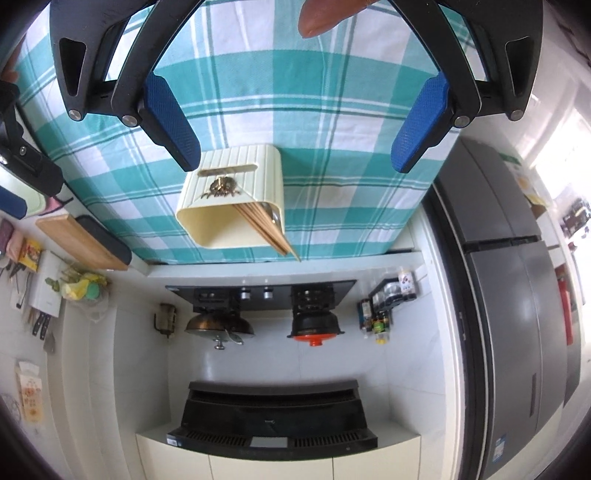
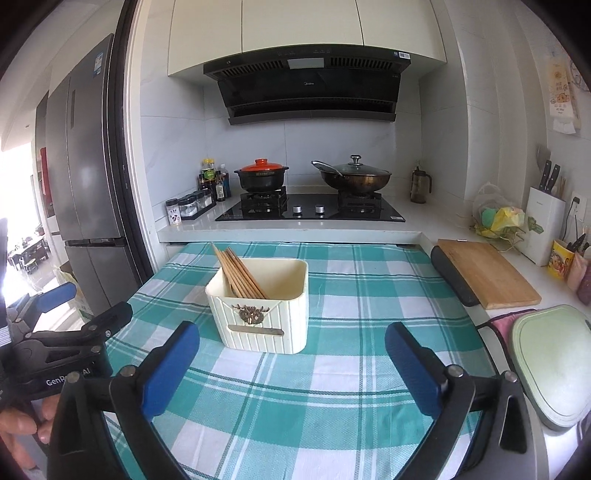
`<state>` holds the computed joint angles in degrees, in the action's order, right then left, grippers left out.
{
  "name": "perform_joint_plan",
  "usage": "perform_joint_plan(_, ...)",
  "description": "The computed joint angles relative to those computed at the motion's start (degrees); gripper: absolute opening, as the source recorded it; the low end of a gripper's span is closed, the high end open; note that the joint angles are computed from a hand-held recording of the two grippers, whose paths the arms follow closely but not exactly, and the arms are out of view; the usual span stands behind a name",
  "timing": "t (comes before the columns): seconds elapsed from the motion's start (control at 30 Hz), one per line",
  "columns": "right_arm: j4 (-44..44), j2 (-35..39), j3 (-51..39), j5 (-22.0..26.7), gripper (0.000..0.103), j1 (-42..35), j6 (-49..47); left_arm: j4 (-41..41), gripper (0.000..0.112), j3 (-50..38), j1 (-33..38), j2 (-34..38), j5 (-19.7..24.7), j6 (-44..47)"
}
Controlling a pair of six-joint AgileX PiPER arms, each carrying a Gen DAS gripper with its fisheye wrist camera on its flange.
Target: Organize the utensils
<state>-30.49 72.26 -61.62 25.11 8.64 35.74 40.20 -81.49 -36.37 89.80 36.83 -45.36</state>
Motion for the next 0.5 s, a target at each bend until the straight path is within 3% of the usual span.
perform_joint_plan(0.17, -5.73, -1.84, 2.21, 1.07, 0.102, 2.51, 6.20, 0.06, 0.103, -0.04, -0.76, -1.11, 2.90, -1.57)
perform_joint_plan(0.5, -9.08, -2.33, 1.15, 4.45, 0.102, 6.77, 8.63, 1.75, 0.103, -0.06, -1.99, -2.88, 5.93, -2.78)
